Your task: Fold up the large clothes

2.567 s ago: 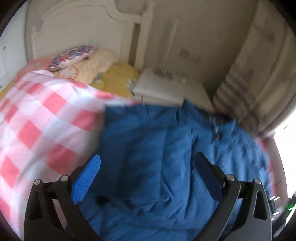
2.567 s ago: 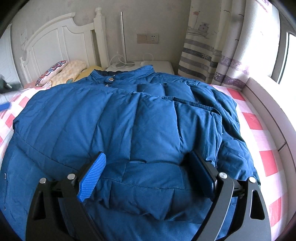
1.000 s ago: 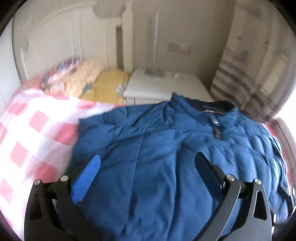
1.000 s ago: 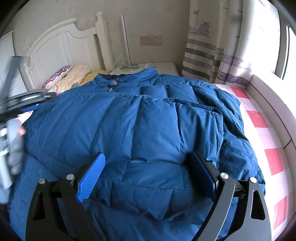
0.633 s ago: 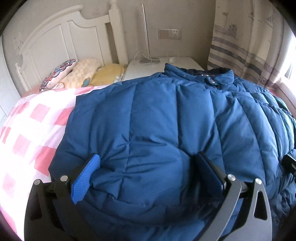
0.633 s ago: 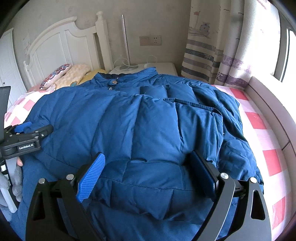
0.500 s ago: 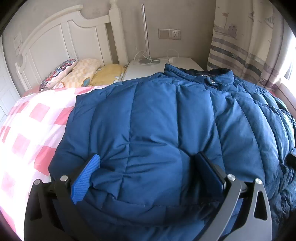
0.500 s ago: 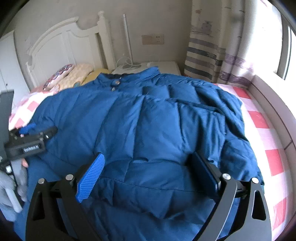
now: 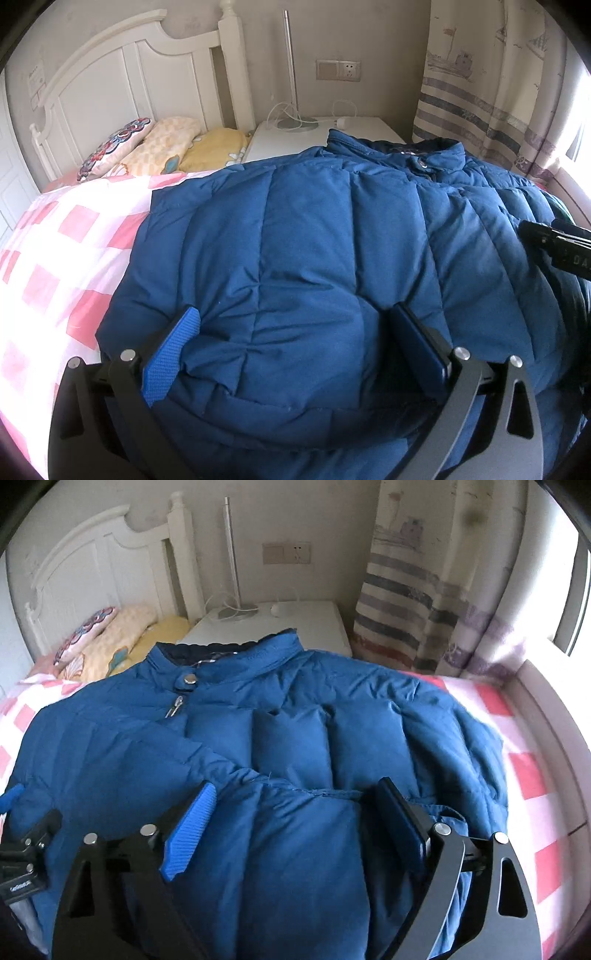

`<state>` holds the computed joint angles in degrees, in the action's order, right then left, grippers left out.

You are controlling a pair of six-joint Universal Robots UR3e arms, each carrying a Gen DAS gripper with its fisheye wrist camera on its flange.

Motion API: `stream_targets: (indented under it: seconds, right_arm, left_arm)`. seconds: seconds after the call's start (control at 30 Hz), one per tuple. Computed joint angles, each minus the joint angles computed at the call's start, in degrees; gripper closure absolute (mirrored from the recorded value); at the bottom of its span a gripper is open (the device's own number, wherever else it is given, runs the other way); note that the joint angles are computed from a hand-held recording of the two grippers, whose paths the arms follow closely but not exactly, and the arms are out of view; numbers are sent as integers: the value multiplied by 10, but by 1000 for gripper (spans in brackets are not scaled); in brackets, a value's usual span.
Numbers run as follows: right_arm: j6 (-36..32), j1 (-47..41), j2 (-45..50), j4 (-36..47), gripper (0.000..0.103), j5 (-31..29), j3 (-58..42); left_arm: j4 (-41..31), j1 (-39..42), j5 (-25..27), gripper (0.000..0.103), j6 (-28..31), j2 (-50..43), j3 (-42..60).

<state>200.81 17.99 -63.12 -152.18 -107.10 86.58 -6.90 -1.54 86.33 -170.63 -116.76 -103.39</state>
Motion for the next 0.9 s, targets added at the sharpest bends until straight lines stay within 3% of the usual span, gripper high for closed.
stream_targets:
  seconds: [0.1,0.23,0.33,0.4,0.5,0.57,0.67,0.8,0.9]
  right_arm:
    - [0,-4,-29,17,20,9,6]
    - [14,-17,-45,-6,17,-22,26]
    - [22,-74,-44,-51,15,65,85]
    - [25,-84,-54,-55,15,84,95]
    - [37,-59,-88,-50,17,42,112]
    - [36,-30,-133,-90,17,22,157]
    - [-11,41,-181,-104,15,-3,197]
    - [-27,88,-148,-16,14,-40,176]
    - [-33,84,-128,-72,11,-35,213]
  left_arm:
    - [1,-1,2,2,0,-1,0]
    - [3,0,0,2,0,0,-2]
    - [5,-1,-1,2,1,0,-3]
    - [5,-2,0,2,0,1,-3]
    - [5,0,-1,2,0,1,-4]
    - [6,0,-2,2,1,1,-5]
    - [5,0,-1,2,1,1,-4]
    - [5,2,-4,2,0,-1,-2]
    - [7,4,-9,2,-1,2,-7]
